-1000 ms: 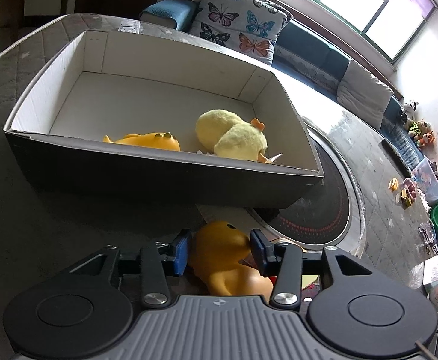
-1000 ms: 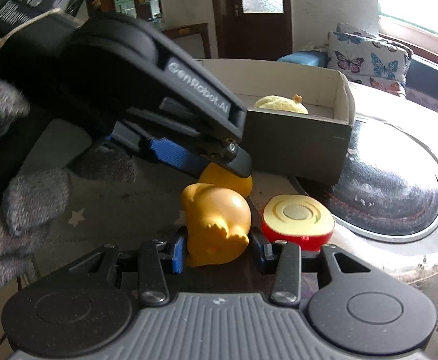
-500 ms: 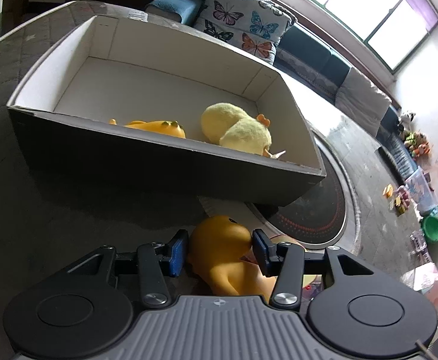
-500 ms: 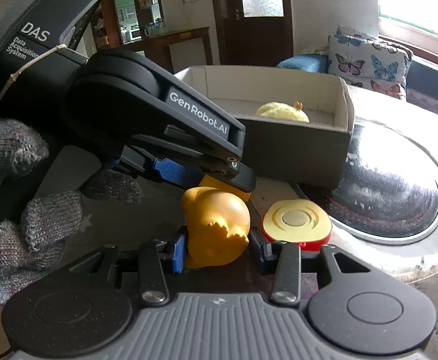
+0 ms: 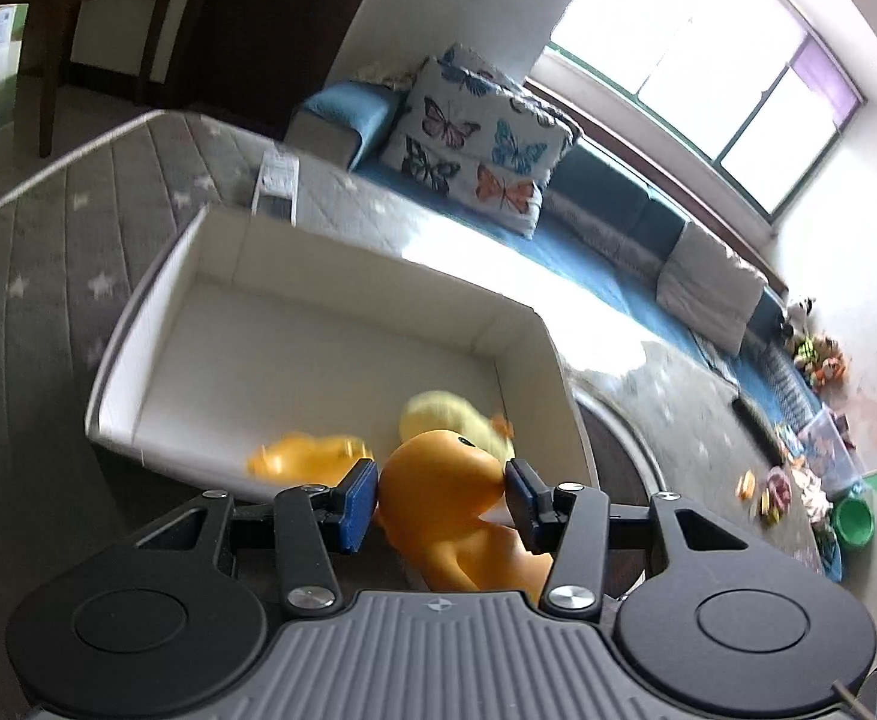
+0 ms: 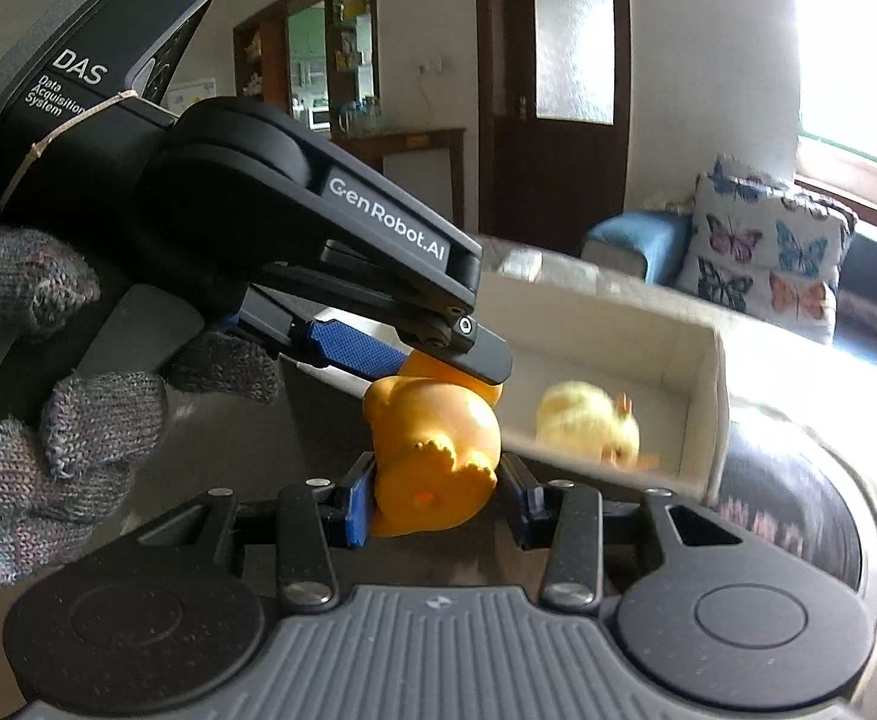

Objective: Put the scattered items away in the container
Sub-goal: 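Lift the orange duck with the right gripper and lower it into the box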

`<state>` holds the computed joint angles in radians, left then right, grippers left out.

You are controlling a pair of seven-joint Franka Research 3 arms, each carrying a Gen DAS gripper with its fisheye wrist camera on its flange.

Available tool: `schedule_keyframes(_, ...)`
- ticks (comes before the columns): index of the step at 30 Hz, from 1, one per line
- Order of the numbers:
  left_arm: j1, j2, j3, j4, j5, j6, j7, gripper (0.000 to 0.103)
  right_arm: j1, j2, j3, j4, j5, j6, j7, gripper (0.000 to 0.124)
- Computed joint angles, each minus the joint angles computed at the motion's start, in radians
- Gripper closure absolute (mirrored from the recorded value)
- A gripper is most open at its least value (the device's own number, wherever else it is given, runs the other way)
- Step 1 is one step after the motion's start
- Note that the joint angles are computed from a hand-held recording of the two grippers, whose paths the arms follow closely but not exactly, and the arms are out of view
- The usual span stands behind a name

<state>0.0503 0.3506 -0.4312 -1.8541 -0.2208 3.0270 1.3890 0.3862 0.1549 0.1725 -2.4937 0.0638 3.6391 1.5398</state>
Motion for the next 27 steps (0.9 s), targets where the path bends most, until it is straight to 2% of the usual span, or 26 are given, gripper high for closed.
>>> schedule_keyframes(7,-0.037,0.136,0.060,0.213,0.067,-0.066,-0.047,0.053,-0.062,0.101,0.011,0.169,-0.083,-0.067,0.005,0.082)
schedule_keyframes(12,-0.077,0.235,0.114,0.359,0.126,-0.141,-0.098,0.053,-0.172,0.194,0.088,0.301,-0.170,-0.157,0.041,0.082)
schedule_keyframes(17,-0.064,0.314,0.099,0.456,0.118,-0.212,-0.101,0.053,-0.246,0.269,0.160,0.383,-0.181,-0.230,0.003,0.082)
schedule_keyframes(27,-0.076,0.373,0.108,0.521,0.107,-0.270,-0.103,0.053,-0.274,0.312,0.205,0.410,-0.079,-0.269,-0.103,0.080)
